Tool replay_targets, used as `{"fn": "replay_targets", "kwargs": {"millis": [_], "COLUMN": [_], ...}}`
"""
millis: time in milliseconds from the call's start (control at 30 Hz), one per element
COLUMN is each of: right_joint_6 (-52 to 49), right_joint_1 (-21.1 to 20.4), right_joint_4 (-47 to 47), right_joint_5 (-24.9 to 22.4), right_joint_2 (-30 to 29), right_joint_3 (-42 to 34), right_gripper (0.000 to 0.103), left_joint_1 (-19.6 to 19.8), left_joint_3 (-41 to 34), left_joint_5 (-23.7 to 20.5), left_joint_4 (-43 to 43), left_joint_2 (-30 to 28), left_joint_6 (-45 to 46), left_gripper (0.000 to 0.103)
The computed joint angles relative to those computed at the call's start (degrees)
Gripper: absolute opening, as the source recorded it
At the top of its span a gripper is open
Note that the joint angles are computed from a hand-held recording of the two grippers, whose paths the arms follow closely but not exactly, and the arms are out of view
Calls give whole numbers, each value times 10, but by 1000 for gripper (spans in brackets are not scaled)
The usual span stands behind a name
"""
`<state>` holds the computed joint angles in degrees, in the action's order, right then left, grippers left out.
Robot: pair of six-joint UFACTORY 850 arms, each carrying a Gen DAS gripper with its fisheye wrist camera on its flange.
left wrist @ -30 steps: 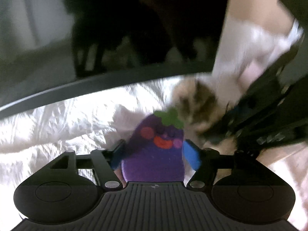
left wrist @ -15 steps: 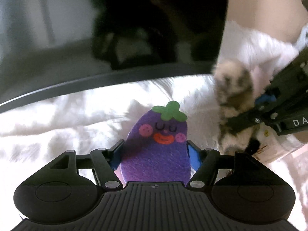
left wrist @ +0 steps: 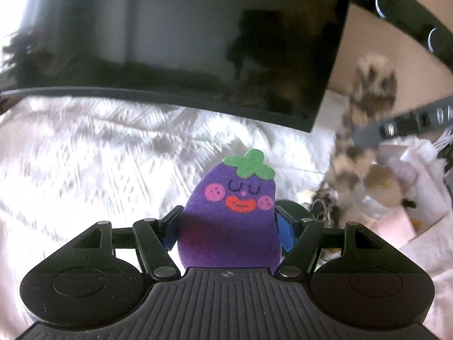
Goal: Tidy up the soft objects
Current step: 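Carry the eggplant plush and furry strip into the pink box and open both tools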
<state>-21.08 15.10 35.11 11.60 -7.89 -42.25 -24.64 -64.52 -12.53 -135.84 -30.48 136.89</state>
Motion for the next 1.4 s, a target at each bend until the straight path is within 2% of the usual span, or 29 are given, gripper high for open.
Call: {"fn": "replay_targets", "kwargs": {"millis": [233,400,700,800,967,1133,1200,1333,1400], "right_joint_6": [46,25,-150,-164,-268,-309,-296,-242,-181], "right_joint_1": [8,9,16,11,2,-39,-66,-132,-164], "right_joint_4": [-42,-24,144,159,261,323,319,273,213], "right_joint_5": [5,12,53,70,141,212,222,182,146], "right_joint_2": [74,127,192,228,308,364,381,400,397], "right_joint_3": [27,47,88,113,170,219,236,259,265], "right_gripper": [12,12,12,12,12,12,12,12,12], "left_joint_1": [-12,-17,-39,-58,-96,-126,-134,-145,-153], "left_joint_3": [56,85,81,74,44,13,3,-17,-29], "left_joint_5": [-21,-61,-93,-106,-112,-96,-95,-93,-90], "left_joint_4": [-75,-122,-71,-46,12,11,4,35,54], "left_joint_2": [54,78,78,77,58,34,25,5,-7], "left_joint_6": [29,47,-21,-43,-89,-113,-119,-149,-166], "left_gripper": [72,72,72,72,72,72,72,72,72]}}
